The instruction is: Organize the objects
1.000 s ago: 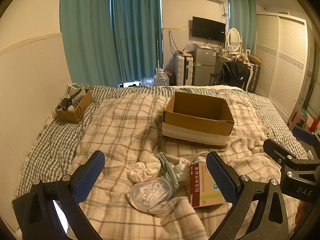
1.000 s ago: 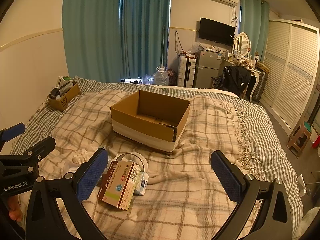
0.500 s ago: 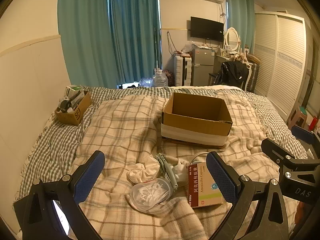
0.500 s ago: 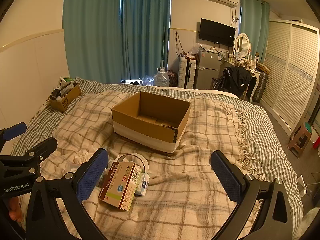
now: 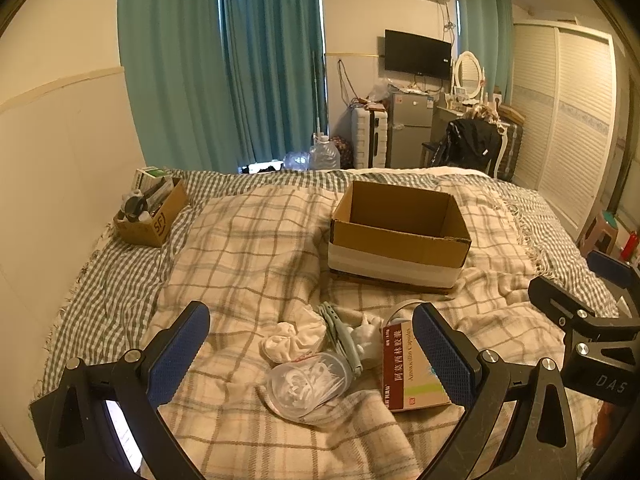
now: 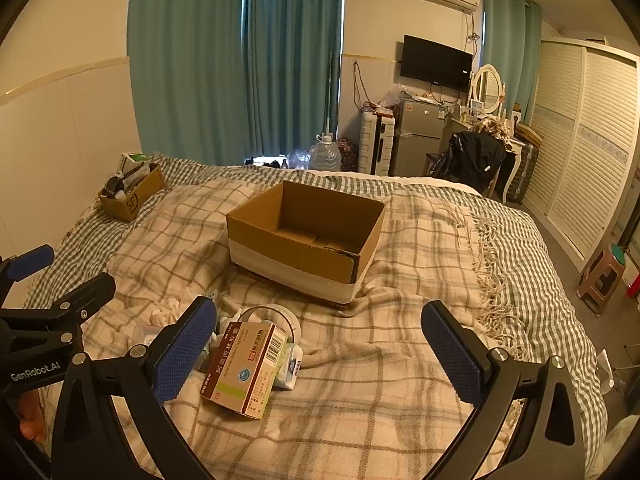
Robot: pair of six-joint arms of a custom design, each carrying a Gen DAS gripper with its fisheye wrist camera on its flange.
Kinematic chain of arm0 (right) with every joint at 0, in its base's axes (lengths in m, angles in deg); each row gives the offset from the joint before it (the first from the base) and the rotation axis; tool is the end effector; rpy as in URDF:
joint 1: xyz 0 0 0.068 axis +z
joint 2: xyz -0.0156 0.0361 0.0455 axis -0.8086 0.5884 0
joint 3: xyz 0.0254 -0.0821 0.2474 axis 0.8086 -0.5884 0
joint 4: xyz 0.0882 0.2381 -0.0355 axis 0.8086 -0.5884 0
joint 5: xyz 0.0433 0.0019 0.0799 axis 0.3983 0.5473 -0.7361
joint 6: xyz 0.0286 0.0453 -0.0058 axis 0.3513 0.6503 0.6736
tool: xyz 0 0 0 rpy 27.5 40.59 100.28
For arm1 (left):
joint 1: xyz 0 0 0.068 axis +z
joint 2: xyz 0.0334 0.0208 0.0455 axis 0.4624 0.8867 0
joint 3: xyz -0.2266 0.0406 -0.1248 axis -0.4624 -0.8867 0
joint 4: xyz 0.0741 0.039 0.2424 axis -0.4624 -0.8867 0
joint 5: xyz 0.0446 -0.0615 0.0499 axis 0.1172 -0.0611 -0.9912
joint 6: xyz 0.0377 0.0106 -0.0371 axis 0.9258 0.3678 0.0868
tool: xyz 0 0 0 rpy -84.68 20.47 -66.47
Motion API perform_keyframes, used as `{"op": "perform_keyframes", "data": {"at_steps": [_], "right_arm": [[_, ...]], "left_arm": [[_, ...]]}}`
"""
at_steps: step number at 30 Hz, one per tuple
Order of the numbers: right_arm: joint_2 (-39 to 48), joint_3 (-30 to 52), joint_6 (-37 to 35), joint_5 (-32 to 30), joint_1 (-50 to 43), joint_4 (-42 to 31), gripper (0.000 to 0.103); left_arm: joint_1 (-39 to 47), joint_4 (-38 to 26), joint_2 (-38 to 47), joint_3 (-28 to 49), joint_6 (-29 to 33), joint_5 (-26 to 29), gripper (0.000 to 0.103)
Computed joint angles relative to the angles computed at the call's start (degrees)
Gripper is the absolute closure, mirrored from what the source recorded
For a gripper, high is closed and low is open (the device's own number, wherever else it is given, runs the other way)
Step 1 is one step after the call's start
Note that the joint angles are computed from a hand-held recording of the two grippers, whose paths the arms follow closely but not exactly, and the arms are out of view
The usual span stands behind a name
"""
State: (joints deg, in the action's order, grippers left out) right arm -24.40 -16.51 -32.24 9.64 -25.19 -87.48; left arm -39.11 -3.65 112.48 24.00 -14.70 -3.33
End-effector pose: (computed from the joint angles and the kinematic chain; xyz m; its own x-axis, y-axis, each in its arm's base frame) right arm 0.1813 0.0966 0.2501 -0.5367 -0.2697 -0.7995 -0.4197 0.9073 -0.0243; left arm 0.1215 -0.2104 0.2277 -0.6002 -0.1216 -0.7906 -0.2795 0.9579 0.0649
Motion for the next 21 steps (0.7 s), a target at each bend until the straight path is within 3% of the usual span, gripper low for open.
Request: {"op": "perform_keyframes", "data": {"at_steps": [21], "right_arm": [[-0.32,-0.50,0.07,0.72,1.94,-0.24,0.000]], "left_arm": [[-0.65,-0.63,-2.48,-3.04,-2.61,0.59,0.000]]}}
